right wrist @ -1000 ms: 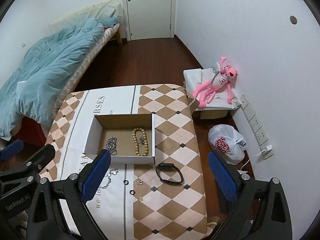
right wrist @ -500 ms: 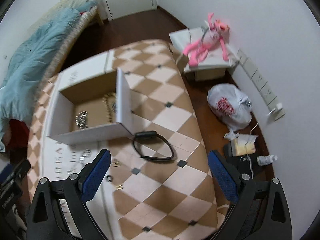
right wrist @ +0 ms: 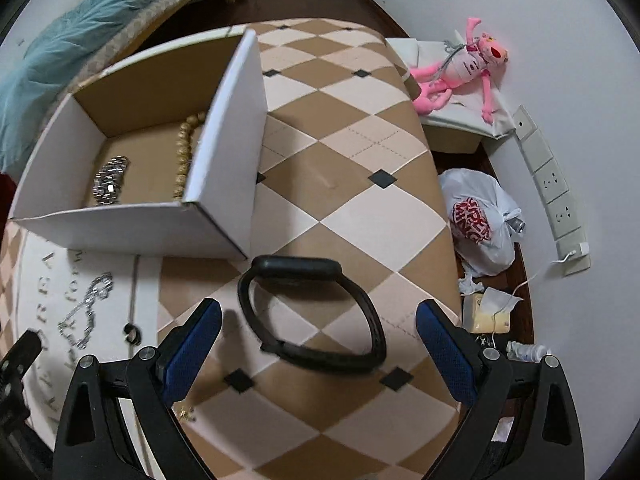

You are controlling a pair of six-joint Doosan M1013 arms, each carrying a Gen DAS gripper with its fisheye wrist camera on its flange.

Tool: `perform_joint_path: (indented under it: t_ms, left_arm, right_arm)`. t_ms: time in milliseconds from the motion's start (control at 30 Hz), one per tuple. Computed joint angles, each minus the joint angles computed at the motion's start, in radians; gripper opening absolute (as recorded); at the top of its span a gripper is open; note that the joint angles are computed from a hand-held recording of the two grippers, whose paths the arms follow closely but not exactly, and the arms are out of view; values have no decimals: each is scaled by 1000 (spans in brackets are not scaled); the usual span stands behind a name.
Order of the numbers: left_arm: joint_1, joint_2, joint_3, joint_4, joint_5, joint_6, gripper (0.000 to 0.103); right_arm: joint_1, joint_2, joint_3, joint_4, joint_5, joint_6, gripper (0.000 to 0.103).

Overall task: Organize jewelry
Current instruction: 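Lift both tools out of the box and move right tool toward the black watch band, then close the right tool on the black watch band, then grasp the thin silver chain necklace with left tool while right tool holds the watch band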

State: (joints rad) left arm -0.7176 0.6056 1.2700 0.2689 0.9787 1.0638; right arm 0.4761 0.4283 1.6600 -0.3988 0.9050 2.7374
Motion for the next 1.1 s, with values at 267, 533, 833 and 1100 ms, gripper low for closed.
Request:
perform_joint_path:
  t_ms: [267,533,833,1100]
  left_arm:
    - [6,-11,29,-47,-12,53,102]
    - [2,-4,32,-160,-36,138,102]
    - [-13,55,-60,-233,-39,266,97]
    - [-22,57,-65,-224,-59,342,27]
  right_arm:
    - [12,-21,22,-28,-60,40,63]
    - [55,-73,82,-24,-122,123,62]
    - [52,-96,129,2,-151,216,62]
    - [41,-100,137,10,-157,246,62]
